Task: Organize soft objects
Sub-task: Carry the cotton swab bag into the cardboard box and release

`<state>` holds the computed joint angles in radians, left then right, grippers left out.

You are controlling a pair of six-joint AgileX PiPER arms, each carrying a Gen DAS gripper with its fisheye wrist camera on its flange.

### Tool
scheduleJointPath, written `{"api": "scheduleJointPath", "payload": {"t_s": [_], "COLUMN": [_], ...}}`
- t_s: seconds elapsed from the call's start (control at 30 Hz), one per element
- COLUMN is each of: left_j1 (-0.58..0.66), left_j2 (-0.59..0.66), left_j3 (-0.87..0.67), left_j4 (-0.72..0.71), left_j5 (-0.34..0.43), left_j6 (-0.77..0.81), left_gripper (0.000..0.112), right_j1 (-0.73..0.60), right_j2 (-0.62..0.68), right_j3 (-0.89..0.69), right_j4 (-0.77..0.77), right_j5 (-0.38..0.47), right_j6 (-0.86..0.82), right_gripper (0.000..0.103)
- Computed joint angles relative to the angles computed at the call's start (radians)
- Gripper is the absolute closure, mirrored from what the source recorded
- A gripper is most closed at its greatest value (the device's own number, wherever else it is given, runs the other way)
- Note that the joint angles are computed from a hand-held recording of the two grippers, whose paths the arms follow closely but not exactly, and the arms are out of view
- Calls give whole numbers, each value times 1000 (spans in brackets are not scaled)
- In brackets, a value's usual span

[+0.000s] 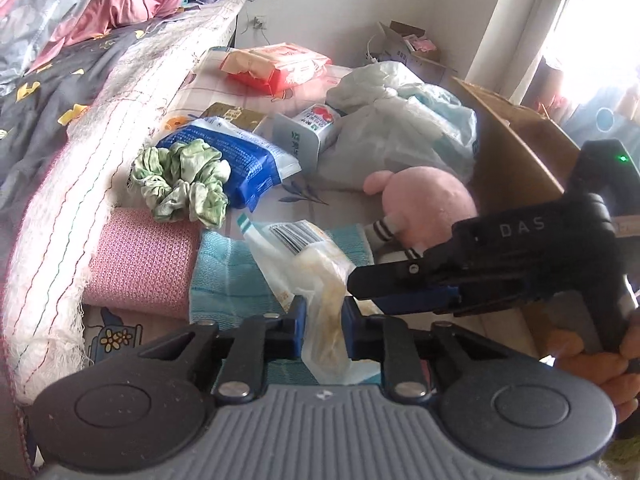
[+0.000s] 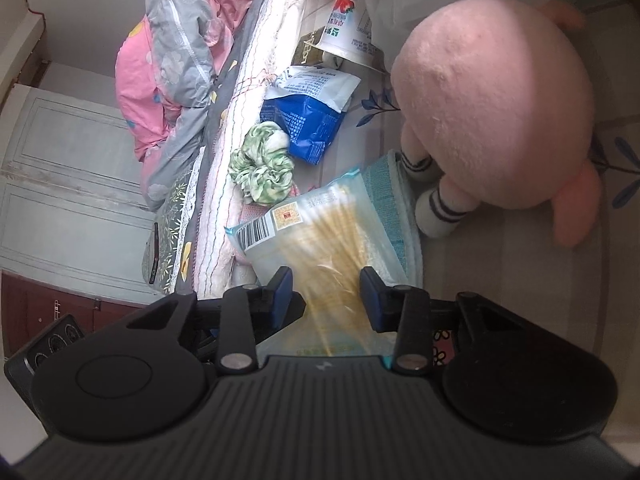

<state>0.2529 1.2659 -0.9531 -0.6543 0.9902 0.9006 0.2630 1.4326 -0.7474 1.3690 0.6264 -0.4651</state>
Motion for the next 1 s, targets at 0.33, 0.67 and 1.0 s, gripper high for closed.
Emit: {"api": "scheduleJointPath", "payload": {"t_s": [0.33, 0.67, 1.0], "left_j1": [5, -450, -782], "left_j2": [-106, 105, 688], "left_j3": [-128, -486, -1069], "left_j4": [-56, -29, 100], "left_j5": [100, 37, 90], "left_j6": [-9, -289, -587], "left_gripper": [95, 96, 95], "right_j1": [-60, -634, -1057], "right_j2": [-176, -356, 1], "right_j3": [-20, -178, -389], "right_j4": [-19, -215, -303], "right_j5": [38, 397, 564], "right_j6": [49, 111, -1], "right_gripper": [68, 68, 67]}}
